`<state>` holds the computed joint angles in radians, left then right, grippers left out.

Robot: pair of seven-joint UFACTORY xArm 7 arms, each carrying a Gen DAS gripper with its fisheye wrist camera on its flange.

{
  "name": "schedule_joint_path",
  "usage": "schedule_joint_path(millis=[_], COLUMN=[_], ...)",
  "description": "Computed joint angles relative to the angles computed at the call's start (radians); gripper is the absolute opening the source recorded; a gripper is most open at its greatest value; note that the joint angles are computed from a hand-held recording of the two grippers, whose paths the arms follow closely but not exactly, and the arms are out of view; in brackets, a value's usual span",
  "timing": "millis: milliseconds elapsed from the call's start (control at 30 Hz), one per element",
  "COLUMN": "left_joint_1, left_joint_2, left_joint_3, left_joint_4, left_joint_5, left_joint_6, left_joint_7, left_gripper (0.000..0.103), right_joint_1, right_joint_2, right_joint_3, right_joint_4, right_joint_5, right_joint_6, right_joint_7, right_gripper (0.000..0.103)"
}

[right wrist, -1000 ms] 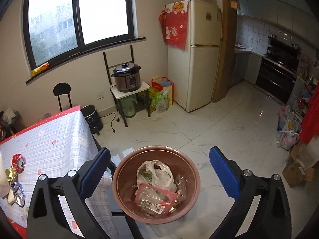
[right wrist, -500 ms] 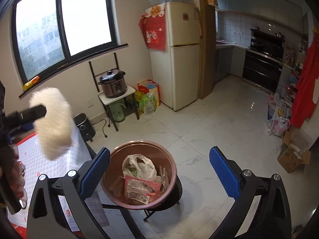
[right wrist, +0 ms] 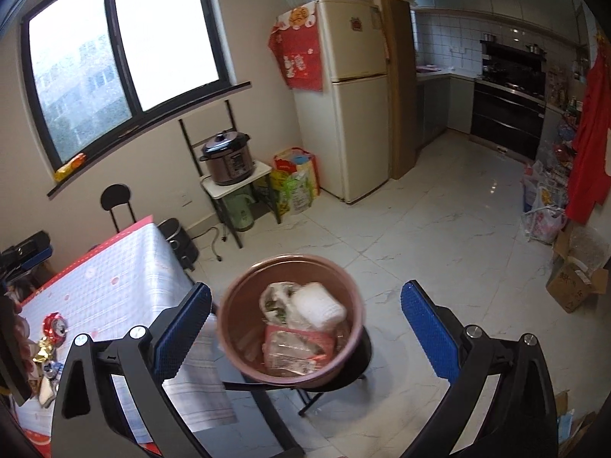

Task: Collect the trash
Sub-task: 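Carry the white foam sleeve with the left gripper and drop it into the bin, then grasp the clear flowered plastic pouch with the right gripper and lift it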

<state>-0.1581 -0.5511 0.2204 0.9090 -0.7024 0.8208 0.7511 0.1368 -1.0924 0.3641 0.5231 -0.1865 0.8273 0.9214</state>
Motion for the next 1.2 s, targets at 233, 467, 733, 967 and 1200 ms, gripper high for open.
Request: schedule_joint_path(millis=[233,467,733,967,1200], left_joint_1=[0.244,0.425,0.539,0.616,0.677], left_joint_2=[-0.084,-0.036,0.147,0.232,0.317], left_joint_3=[0.160,0.406,0.635,0.650,0.648], left_joint_4=[-0.015,0.061,0.153,0.158,0.164], left_joint_5=[0.183,0.266,0.194,0.122,0.046], left_joint_6=[-0.059,-0.021,0.069,0.161,0.251], left_joint_7=[-0.012,0.052,0.198,0.275,0.372], left_gripper=[0.097,0.097,0.097,0.097,0.097], right_joint_1=[0.046,0.088,0.214,0.390,0.481], right_joint_2=[0.242,0.604,1.076,1.415,1.542], right_joint_3=[0.090,0.223,0.335,0.313,0.251], right_joint_4=[0.110,0.357,0.705,0.931,1.039], right_joint_5=[0.024,-0.065,-0.266,-0.286,-0.226], right_joint_6=[-0.193,-0.267,-0.133,0.001,0.075], right_joint_7=[0.048,0.097,0.083,-0.147,-0.312], right_gripper=[0.098,0.098,0.098,0.098,0.089])
